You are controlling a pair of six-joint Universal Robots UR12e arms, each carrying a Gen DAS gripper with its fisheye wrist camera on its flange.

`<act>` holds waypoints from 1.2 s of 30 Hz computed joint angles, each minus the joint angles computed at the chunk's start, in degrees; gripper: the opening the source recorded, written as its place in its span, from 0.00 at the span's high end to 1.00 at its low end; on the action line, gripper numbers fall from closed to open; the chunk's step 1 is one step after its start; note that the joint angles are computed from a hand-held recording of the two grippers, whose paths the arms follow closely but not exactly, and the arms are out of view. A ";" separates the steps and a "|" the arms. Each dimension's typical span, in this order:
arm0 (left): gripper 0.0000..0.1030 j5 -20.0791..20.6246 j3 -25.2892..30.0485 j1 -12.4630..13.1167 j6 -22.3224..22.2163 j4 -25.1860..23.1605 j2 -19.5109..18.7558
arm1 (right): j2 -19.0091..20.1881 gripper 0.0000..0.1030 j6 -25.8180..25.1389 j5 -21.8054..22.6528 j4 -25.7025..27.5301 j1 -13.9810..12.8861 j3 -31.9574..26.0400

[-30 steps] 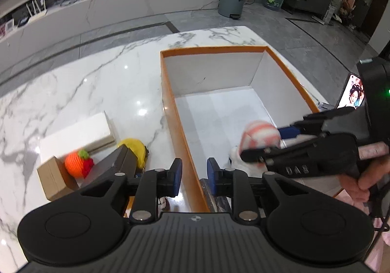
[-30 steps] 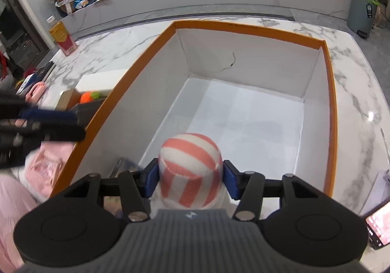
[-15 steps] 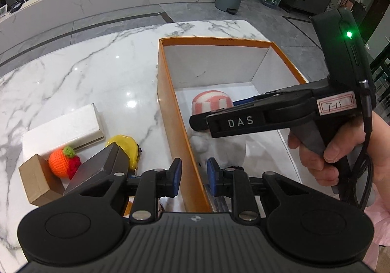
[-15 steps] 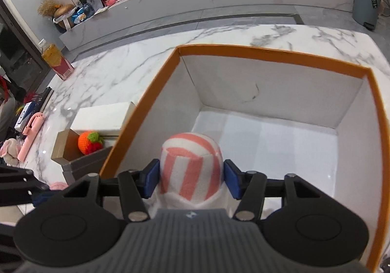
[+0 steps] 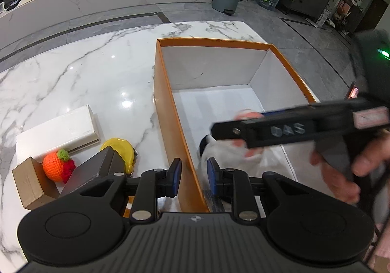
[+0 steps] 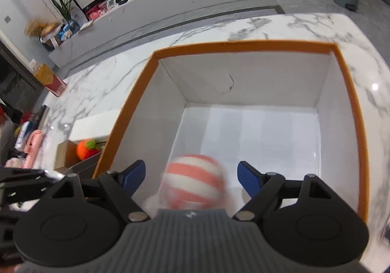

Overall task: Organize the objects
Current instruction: 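Lower the plush dog into the orange box and open the right gripper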

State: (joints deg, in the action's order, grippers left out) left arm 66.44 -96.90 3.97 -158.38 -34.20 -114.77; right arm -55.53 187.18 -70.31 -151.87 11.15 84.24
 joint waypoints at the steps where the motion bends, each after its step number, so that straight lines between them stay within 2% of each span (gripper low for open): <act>1: 0.74 -0.04 -0.04 -0.02 0.14 0.03 0.04 | -0.72 0.19 1.07 -0.60 -0.38 -0.03 0.98; 4: 0.74 0.02 -0.08 -0.12 0.34 0.12 0.06 | -2.16 0.19 1.39 -1.08 -1.34 -0.16 3.16; 7: 0.74 0.35 -0.14 -0.25 0.25 0.36 0.10 | -3.08 0.19 -0.90 -3.71 -1.04 0.24 4.40; 10: 0.74 0.33 -0.26 -0.24 0.54 0.29 0.23 | -3.84 0.33 -4.97 -7.18 0.70 0.85 5.17; 15: 0.74 0.57 -0.44 -0.25 1.00 0.24 0.42 | -5.41 0.34 -12.81 -10.26 4.94 1.28 6.33; 18: 0.74 1.26 -0.61 -0.44 1.69 0.47 0.58 | -6.12 0.34 -19.20 -13.53 4.62 2.19 7.26; 21: 0.74 2.47 -0.95 -0.81 2.79 0.90 0.90 | -6.24 0.33 -23.37 -16.18 4.14 2.81 7.13; 26: 0.74 3.18 -1.43 -0.96 3.70 0.83 1.40 | -6.41 0.29 -31.18 -18.24 4.71 3.24 6.44; 31: 0.74 3.35 -1.68 -0.99 3.81 1.12 1.58 | -5.57 0.29 -35.04 -19.02 8.08 3.62 5.03; 34: 0.74 3.36 -1.57 -1.00 4.05 1.12 1.49 | -4.79 0.34 -35.87 -18.96 9.76 3.79 4.32; 36: 0.74 3.48 -1.53 -0.97 4.33 1.31 1.41 | -4.31 0.37 -36.03 -20.47 7.31 4.20 4.69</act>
State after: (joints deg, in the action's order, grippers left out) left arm 69.93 -98.43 3.00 -154.04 -32.88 -113.36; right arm -59.84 151.15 -90.77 -144.57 15.35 88.93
